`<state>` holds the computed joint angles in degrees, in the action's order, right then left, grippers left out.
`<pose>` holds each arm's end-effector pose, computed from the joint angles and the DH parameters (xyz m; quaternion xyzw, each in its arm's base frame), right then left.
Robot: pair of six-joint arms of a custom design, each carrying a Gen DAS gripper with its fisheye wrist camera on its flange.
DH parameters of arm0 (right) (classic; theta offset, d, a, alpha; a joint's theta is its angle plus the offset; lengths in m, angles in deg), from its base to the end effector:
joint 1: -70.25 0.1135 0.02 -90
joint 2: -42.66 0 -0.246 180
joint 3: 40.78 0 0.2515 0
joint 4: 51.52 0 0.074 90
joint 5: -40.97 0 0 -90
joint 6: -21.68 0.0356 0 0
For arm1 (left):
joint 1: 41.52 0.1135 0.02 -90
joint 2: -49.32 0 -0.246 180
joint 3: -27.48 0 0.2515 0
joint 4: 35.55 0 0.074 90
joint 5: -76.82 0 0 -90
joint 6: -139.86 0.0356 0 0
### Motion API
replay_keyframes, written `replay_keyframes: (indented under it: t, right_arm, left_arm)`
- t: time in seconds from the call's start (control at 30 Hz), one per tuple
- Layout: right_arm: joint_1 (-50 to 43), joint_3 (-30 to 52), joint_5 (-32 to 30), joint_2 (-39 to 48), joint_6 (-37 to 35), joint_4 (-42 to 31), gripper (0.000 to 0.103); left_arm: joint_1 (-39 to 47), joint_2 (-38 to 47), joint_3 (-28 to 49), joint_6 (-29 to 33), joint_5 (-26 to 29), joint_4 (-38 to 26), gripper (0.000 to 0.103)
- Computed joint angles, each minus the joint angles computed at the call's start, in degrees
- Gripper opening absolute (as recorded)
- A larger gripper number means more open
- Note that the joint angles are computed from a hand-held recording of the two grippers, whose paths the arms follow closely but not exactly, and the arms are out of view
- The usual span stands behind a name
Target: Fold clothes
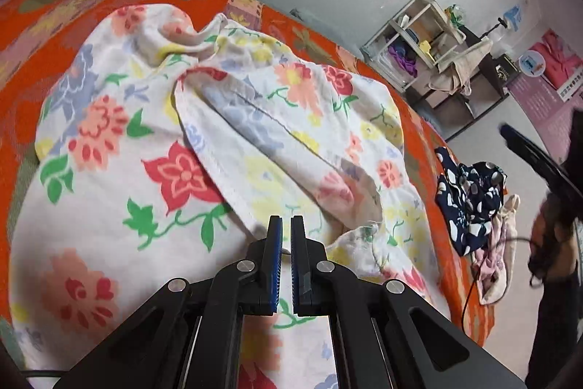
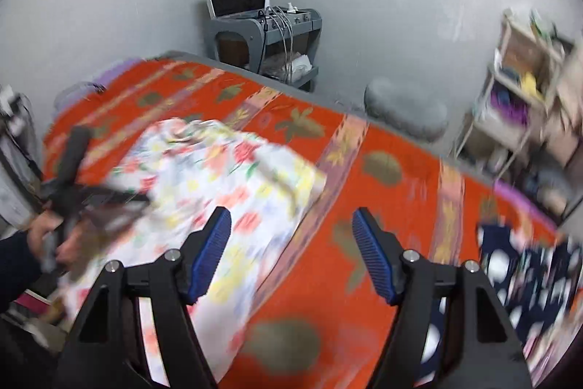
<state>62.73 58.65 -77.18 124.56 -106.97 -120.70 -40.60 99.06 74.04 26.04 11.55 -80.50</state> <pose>0.2902 -0.0214 0.3501 -0.3228 0.8611 0.0864 0.3831 0.1833 -0.0120 0.2081 -0.1207 0.9075 -0.2653 0.3024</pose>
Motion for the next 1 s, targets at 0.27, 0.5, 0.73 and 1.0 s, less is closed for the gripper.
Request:
replay_keyframes:
  t: [0.27, 0.5, 0.73, 1.0]
  right_arm:
    - [17.76, 12.52, 22.07, 22.98, -1.35, 4.82, 0.061]
    - [18.01, 17.67, 29.94, 31.9, -2.95, 6.21, 0.0]
    - [4.92, 44.45, 24.18, 45.04, 9.36, -3.74, 0.007]
    - [15.88, 22.37, 19.61, 31.31, -6.78, 4.05, 0.068]
  left_arm:
    - [3.46, 1.22, -7.51, -1.08, 7.04, 10.09, 0.0]
    - [8.23, 2.46, -9.76, -2.42, 14.77, 13.92, 0.0]
    - [5.19, 1.8, -10.05, -4.05, 11.9, 14.86, 0.0]
    - [3.77, 1.06, -10.0, -4.63, 10.03, 14.81, 0.0]
